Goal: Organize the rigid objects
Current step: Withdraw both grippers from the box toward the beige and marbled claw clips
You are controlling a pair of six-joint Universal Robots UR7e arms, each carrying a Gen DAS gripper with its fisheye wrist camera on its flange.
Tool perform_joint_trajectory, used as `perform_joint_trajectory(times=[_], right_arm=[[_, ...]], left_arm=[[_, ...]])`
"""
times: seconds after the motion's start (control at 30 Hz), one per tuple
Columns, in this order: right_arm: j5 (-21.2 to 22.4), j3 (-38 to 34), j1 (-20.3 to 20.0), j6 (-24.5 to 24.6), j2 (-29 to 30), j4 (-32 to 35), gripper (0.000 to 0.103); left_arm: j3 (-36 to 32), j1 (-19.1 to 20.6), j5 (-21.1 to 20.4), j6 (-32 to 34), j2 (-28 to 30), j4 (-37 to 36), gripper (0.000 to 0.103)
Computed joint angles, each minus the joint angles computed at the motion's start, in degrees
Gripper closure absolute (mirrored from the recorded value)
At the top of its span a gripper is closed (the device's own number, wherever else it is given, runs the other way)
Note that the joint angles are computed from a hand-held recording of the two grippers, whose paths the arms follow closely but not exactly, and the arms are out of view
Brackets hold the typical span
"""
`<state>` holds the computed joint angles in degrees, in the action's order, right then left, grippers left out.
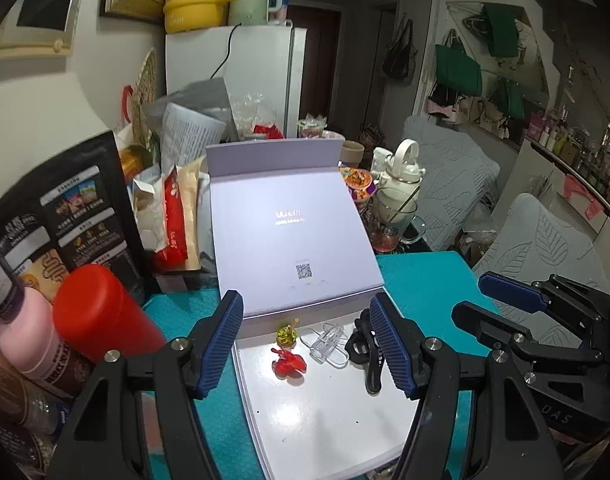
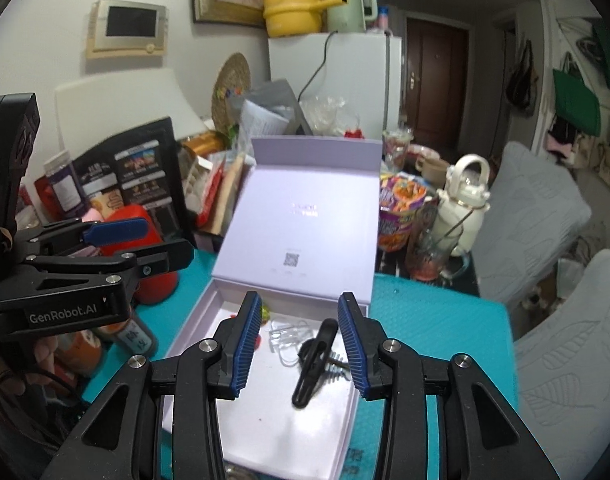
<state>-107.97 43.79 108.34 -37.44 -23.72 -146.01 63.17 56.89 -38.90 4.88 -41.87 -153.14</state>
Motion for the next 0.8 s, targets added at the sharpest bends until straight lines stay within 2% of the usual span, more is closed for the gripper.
perform_joint_trajectory(times=[0.27, 0.5, 0.8], right_arm=[[0.7, 13.0, 1.3, -0.7, -7.1, -8.6, 0.055], [1.1, 23.1, 1.6, -1.5, -12.7, -14.9, 0.037], [-0.5, 33.4, 1.3, -1.2, -17.3, -20.7, 0.03]], left_arm=[[9.2, -3.1, 1.0, 1.5, -4.9, -5.4, 0.036], [17.2, -5.2, 3.8, -0.4, -9.0, -7.3, 0.036], [25.7, -7.3, 6.8, -3.6, -12.0, -7.9, 0.035]])
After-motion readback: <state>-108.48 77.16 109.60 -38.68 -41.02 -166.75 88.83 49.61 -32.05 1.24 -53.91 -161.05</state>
